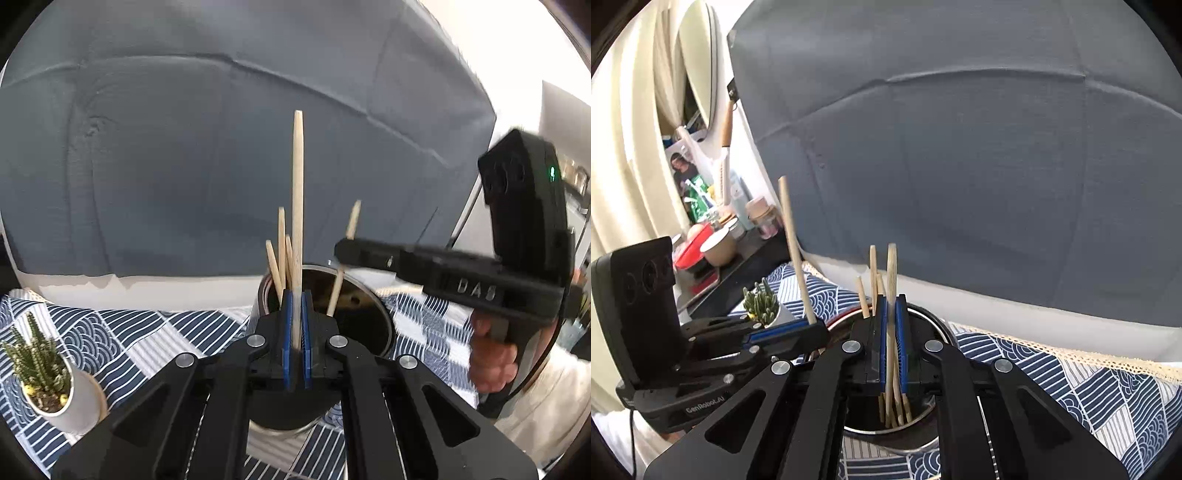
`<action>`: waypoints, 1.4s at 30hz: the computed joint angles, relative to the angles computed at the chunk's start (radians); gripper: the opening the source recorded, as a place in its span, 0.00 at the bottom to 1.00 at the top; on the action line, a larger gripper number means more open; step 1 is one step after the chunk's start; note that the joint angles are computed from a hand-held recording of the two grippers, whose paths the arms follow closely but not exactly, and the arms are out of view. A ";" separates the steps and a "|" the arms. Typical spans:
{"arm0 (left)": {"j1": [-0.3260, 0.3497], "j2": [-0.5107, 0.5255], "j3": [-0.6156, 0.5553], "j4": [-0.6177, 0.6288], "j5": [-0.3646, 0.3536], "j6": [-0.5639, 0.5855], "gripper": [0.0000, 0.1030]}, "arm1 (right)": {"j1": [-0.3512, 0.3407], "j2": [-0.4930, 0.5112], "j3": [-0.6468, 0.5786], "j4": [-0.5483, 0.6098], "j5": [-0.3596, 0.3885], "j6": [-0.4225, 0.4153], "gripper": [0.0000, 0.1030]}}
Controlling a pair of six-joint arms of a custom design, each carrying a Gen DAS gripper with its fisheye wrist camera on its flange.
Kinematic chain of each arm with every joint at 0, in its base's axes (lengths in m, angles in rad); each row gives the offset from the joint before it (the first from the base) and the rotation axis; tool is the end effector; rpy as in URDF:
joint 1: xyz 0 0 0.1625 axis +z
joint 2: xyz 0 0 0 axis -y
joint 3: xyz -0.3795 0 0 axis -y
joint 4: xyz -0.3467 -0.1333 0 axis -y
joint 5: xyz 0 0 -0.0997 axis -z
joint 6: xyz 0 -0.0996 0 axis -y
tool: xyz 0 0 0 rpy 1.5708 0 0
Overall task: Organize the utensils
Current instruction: 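Open both grippers and pull them up out of the cup, then move both open grippers toward the loose chopsticks beside the cup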
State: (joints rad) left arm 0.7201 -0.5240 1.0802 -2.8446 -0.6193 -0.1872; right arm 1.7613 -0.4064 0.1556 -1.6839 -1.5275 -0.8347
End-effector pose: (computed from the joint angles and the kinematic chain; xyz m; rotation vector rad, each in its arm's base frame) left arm -0.4120 -0.6466 0.1913 0.3296 2.3244 -1.3396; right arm 0.2891 -0.7723 0.3411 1.4907 -2.6243 0.5474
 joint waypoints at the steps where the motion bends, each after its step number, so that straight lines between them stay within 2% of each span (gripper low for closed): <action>1: -0.004 0.001 -0.003 0.023 0.020 -0.018 0.05 | -0.002 -0.002 0.001 -0.002 -0.001 -0.002 0.07; 2: -0.007 -0.021 0.034 0.020 0.027 -0.029 0.05 | -0.005 -0.008 0.007 -0.005 0.000 -0.001 0.08; 4: -0.020 -0.024 0.037 0.052 0.059 -0.044 0.10 | -0.010 -0.015 0.004 -0.001 0.005 0.000 0.08; 6: -0.031 -0.046 0.074 0.082 0.075 -0.081 0.26 | -0.016 -0.022 -0.012 0.018 0.013 -0.010 0.24; 7: -0.038 -0.051 0.084 0.097 0.088 -0.098 0.29 | -0.018 -0.040 0.014 0.001 0.014 -0.018 0.28; 10: -0.058 -0.067 0.116 0.158 0.125 -0.173 0.50 | -0.026 -0.116 0.124 -0.064 0.017 -0.064 0.32; 11: -0.062 -0.069 0.120 0.176 0.132 -0.196 0.59 | -0.030 -0.136 0.146 -0.072 0.016 -0.079 0.42; 12: -0.067 -0.077 0.130 0.218 0.140 -0.241 0.66 | -0.032 -0.154 0.168 -0.082 0.008 -0.087 0.56; 14: -0.073 -0.093 0.135 0.318 0.144 -0.339 0.77 | -0.037 -0.177 0.190 -0.090 0.003 -0.083 0.61; 15: -0.076 -0.103 0.138 0.375 0.138 -0.391 0.80 | -0.039 -0.180 0.187 -0.082 0.000 -0.079 0.64; 16: -0.080 -0.110 0.138 0.427 0.133 -0.434 0.81 | -0.042 -0.180 0.175 -0.062 -0.010 -0.076 0.67; 18: -0.082 -0.115 0.122 0.516 0.124 -0.496 0.86 | -0.045 -0.205 0.214 -0.083 -0.047 -0.055 0.84; 21: -0.075 -0.138 0.140 0.556 0.082 -0.546 0.88 | -0.051 -0.277 0.373 -0.232 -0.116 -0.038 0.84; 23: -0.070 -0.145 0.157 0.547 0.053 -0.547 0.90 | -0.053 -0.297 0.423 -0.272 -0.166 -0.027 0.84; 26: -0.063 -0.140 0.149 0.610 0.044 -0.557 0.90 | -0.058 -0.333 0.512 -0.340 -0.229 -0.005 0.85; 29: -0.045 -0.140 0.153 0.623 -0.014 -0.555 0.90 | -0.069 -0.360 0.577 -0.376 -0.281 0.032 0.85; 38: -0.002 -0.112 0.139 0.599 -0.152 -0.433 0.91 | -0.091 -0.456 0.809 -0.523 -0.461 0.163 0.85; 42: 0.013 -0.112 0.157 0.564 -0.225 -0.373 0.91 | -0.108 -0.518 0.943 -0.584 -0.484 0.221 0.85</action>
